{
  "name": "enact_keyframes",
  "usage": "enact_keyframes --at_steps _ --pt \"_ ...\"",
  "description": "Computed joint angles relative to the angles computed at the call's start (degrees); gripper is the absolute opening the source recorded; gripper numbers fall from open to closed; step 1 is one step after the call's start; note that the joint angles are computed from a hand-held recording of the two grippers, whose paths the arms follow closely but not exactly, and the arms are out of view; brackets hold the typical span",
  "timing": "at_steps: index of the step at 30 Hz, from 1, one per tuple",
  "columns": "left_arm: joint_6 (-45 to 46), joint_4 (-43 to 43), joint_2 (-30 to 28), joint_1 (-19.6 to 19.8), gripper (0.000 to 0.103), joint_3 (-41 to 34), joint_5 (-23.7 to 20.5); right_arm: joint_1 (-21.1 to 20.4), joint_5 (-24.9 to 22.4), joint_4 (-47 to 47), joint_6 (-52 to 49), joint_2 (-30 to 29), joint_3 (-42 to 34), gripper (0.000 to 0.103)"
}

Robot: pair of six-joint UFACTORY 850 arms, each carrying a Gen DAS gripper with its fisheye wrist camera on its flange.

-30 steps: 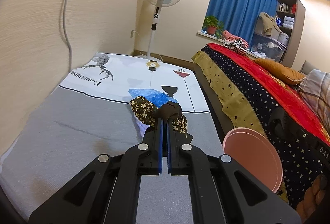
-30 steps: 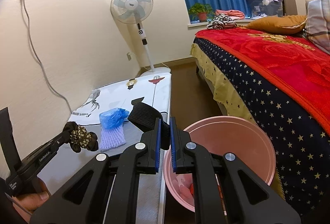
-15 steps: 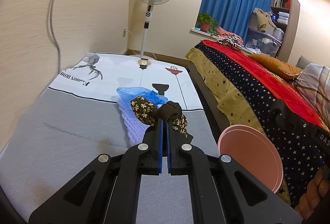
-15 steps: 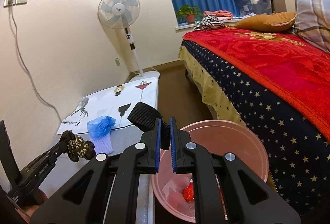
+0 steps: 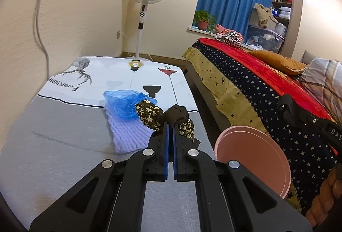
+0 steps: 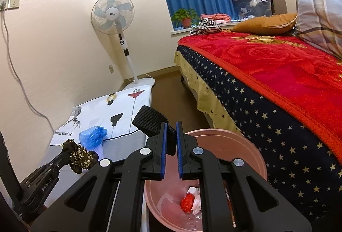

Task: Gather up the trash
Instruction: 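Carry the wrapper with the left tool while the right tool carries the foam to the pink bin, then open both tools over the pink bin to drop the wrapper and foam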

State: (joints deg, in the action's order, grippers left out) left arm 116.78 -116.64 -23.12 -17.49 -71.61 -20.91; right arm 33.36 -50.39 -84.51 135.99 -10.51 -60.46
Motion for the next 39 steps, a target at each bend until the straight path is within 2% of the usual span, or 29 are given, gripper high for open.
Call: enact_keyframes --at_steps 12,20,31,34,35,36,37,38,39 --pt "-0.05 0.93 -0.86 -2.44 0.003 -1.02 -1.52 -0.22 -3.22 3.93 -2.57 0.3 0.35 0.009" --pt "-7.13 10.26 -2.92 -4.0 0.003 -3.45 -5.41 -0.91 -5.63 8.13 -5.57 0.17 0.28 0.009" --pt "-11.94 16.35 -4.55 -6.17 0.003 -5.05 -7.76 -1.67 -6.61 9.99 -5.61 0.98 1.32 0.009" --pt "-14.67 20.37 -5.23 -6.34 0.003 -5.88 -9.71 -1.77 -6.99 10.52 -5.82 0.96 1.24 0.013" --pt "-16.62 22.71 -5.67 -6.36 0.004 -6.51 -10.22 -1.82 -7.3 11.14 -6.26 0.78 1.03 0.02" --pt "-18.93 25.23 -6.14 -6.38 0.01 -7.15 -10.45 -1.84 -7.75 11.72 -6.69 0.54 0.77 0.026" --pt "-20.96 27.25 -6.6 -6.39 0.015 -7.71 -10.82 -1.77 -8.54 12.08 -6.65 0.32 0.59 0.039" --pt "-21.37 27.64 -6.7 -6.27 0.022 -7.71 -10.99 -1.7 -8.64 11.83 -5.88 0.44 0.74 0.044" --pt "-21.24 27.4 -6.59 -6.08 0.025 -7.48 -10.9 -1.64 -8.59 11.55 -5.33 0.59 0.88 0.044"
